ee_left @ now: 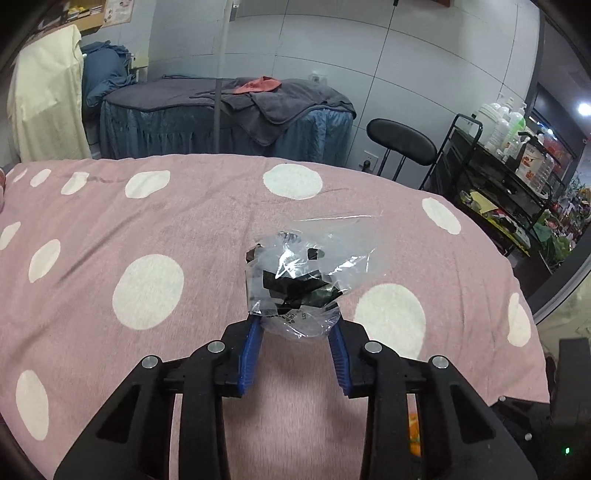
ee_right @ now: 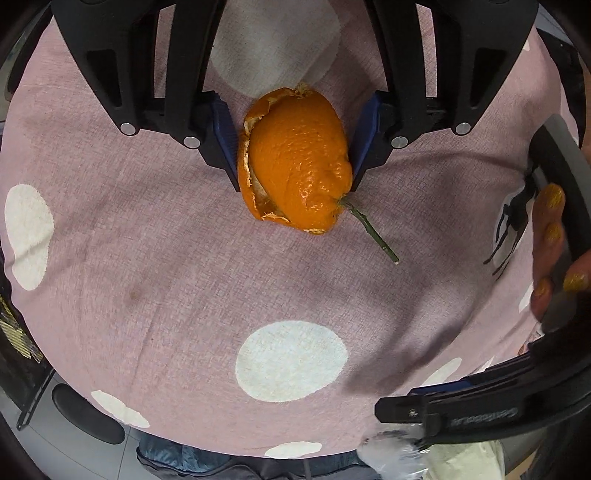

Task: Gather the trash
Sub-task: 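Grasp the clear plastic bag with the left tool while the right tool grasps the orange peel, then lift the bag and orange peel and carry them to the brown bin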

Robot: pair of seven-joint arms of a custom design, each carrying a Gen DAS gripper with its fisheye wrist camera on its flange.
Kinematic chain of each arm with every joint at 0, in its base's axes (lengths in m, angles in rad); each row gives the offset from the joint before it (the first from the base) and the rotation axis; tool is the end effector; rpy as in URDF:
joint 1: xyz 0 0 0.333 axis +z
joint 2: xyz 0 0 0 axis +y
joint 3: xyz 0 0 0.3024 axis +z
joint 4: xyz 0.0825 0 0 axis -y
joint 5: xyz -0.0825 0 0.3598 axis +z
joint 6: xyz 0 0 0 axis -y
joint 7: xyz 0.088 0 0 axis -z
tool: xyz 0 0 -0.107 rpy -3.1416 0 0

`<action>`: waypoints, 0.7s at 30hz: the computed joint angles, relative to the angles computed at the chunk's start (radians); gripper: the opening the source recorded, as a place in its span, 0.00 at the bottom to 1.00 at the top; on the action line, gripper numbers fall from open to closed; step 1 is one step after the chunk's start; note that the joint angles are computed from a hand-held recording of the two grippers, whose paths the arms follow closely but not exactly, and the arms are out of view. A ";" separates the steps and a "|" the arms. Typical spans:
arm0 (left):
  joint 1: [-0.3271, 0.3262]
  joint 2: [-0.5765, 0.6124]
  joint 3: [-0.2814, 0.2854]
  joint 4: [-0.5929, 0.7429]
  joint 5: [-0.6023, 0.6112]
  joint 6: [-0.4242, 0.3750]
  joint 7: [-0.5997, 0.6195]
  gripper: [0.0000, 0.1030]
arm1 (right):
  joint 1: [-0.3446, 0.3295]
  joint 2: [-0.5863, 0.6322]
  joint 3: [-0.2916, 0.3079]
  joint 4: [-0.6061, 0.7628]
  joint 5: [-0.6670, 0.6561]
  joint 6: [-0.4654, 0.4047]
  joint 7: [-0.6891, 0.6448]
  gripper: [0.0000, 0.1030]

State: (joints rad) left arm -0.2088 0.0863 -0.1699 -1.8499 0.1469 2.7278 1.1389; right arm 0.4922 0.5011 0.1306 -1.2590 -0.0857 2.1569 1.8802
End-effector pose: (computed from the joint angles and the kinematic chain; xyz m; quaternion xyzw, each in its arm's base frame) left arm 0.5674 -0.2276 0.5635 -0.6352 0.6677 -0.3406 0.1862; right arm 0.5902 0.3921 0.5094 -0.7938 0.5746 -0.0725 0.1856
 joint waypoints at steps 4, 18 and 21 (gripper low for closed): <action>0.013 -0.094 -0.015 -0.114 -0.084 0.038 0.056 0.32 | 0.001 -0.026 0.003 -0.031 0.009 0.011 0.023 0.48; 0.131 -0.453 -0.140 -0.499 -0.034 0.197 0.013 0.32 | -0.036 -0.278 0.035 -0.349 0.091 0.185 0.050 0.44; 0.123 -0.502 -0.154 -0.541 -0.061 0.219 0.032 0.32 | -0.040 -0.370 0.041 -0.443 0.116 0.240 0.044 0.44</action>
State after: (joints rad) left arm -0.0854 -0.4162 -0.3237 -2.3911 0.0855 2.9471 1.1709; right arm 0.4522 0.1310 0.1714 -1.7023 0.0308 2.3967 1.9240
